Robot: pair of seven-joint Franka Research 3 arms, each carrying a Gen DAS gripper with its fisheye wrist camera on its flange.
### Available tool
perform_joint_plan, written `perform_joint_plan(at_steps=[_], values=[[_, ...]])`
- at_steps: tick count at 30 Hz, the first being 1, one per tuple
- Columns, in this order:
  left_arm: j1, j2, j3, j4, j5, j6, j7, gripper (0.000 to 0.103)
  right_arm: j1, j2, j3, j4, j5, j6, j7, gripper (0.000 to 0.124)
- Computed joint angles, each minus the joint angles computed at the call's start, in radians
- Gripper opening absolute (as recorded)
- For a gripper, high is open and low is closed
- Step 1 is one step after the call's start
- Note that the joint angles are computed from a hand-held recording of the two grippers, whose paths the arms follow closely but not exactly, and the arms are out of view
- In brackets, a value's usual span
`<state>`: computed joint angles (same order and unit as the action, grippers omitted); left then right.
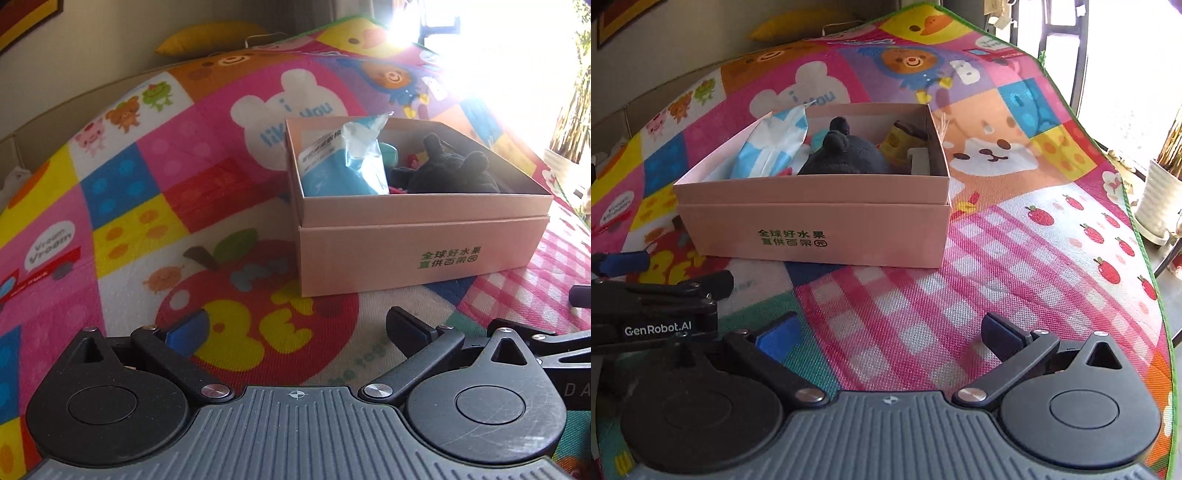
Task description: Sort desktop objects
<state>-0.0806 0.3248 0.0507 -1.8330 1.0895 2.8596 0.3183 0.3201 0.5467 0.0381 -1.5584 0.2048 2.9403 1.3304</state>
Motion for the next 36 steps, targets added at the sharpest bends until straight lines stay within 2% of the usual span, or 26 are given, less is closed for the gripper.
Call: perform_joint_plan(at_steps=[4,5,36], values=[[0.006,0.001,0.000,-0.005,-0.027,0.019,0.011,0.103,0.023,-0.011,-0.022,-0.042,-0.015,0.063,0.017,0.103],[0.005,0.001,0.001,-0.005,-0.028,0.020,0.011,0.103,0.008,-0.010,-0.005,-0.041,-0.004,0.062,0.008,0.103],[0.001,0.000,0.009,-0.008,-0.038,0.031,0.016,0.103,0.009,-0.007,-0.009,-0.034,0.000,0.060,0.001,0.103]])
